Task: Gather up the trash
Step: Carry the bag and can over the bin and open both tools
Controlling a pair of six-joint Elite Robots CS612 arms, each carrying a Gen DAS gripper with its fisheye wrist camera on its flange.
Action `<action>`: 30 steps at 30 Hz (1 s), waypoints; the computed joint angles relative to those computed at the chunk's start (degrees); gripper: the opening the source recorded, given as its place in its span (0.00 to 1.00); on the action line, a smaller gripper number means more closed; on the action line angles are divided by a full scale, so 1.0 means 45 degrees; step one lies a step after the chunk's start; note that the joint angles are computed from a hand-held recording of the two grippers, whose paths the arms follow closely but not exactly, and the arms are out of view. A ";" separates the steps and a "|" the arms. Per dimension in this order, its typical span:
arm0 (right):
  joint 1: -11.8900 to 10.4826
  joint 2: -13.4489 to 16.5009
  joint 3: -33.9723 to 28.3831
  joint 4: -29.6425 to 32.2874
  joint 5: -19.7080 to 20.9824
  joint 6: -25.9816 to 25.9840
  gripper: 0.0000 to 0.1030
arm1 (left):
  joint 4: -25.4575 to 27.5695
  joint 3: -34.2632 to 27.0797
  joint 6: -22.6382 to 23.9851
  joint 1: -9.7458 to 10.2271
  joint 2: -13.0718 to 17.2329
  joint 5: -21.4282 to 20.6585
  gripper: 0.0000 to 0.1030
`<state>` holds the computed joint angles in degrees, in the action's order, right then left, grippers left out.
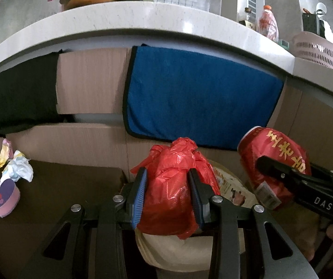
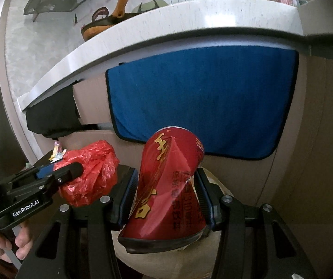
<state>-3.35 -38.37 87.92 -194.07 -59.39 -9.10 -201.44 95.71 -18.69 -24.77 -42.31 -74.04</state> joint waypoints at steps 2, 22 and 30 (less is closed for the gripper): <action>0.0027 0.0056 -0.0089 0.0179 -0.0050 -0.0001 0.45 | 0.0155 -0.0071 -0.0060 0.0028 0.0064 -0.0127 0.35; 0.0147 0.0884 -0.1334 0.2131 -0.0062 0.0623 0.45 | 0.1766 -0.1105 -0.1097 0.0504 0.0763 -0.1655 0.35; 0.0138 0.1061 -0.1498 0.2185 -0.0147 0.0698 0.46 | 0.1667 -0.1627 -0.1104 0.0833 0.1076 -0.3199 0.41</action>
<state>-2.73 -33.60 81.18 -184.24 -60.05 -5.96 -193.93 88.39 -23.66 -21.02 -37.46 -88.43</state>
